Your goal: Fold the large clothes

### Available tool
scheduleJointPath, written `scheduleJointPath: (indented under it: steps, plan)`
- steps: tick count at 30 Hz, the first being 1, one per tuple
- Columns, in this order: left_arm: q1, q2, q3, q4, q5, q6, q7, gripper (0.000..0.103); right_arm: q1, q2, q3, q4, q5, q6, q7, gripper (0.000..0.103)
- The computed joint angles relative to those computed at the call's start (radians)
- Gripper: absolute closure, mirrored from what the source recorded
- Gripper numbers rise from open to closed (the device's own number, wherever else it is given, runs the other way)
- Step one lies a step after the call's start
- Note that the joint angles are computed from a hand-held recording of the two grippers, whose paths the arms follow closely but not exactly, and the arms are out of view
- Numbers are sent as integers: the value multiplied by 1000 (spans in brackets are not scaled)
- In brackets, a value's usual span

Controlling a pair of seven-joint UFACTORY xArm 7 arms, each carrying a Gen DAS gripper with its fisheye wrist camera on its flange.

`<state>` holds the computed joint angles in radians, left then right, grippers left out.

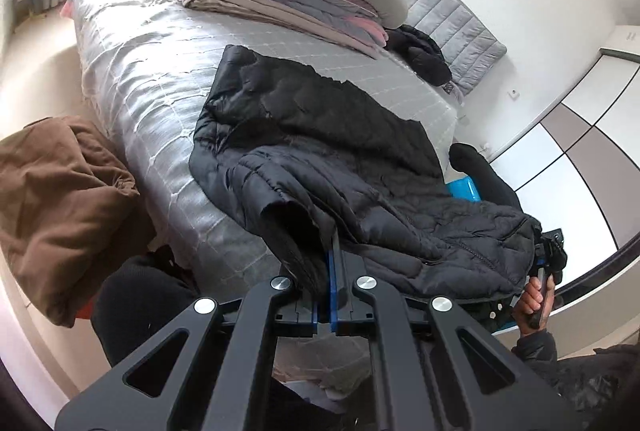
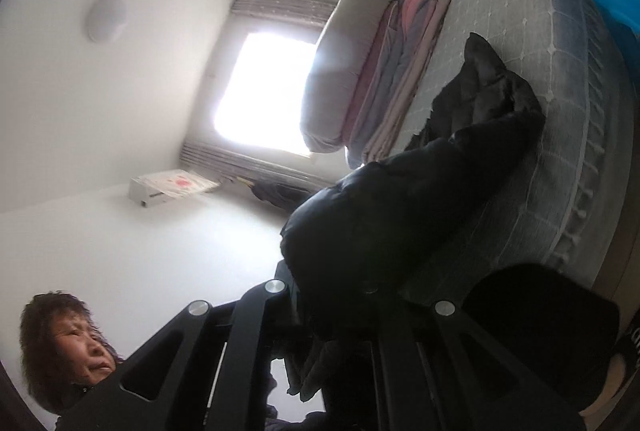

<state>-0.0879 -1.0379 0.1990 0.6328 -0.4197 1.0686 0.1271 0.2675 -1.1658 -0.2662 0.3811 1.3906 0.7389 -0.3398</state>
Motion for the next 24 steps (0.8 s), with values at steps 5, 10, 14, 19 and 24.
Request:
scheduleJointPath:
  steps: [5,10,14,19,24]
  plan:
    - [-39,97,9,31,-45,-96,34,100,46,157,-34,84,117,-1,-135,96]
    - [-111,364,34,202,-117,-225,110,100,73,488,-69,337,205,70,-258,96]
    - [-133,680,46,450,-202,-281,170,100,58,755,-83,567,216,128,-252,96]
    - [-98,1051,17,755,-280,-303,156,100,4,1154,-66,891,194,141,-144,96]
    - [-67,1415,-31,1056,-203,-351,-13,99,-49,1474,-13,1149,57,92,65,94]
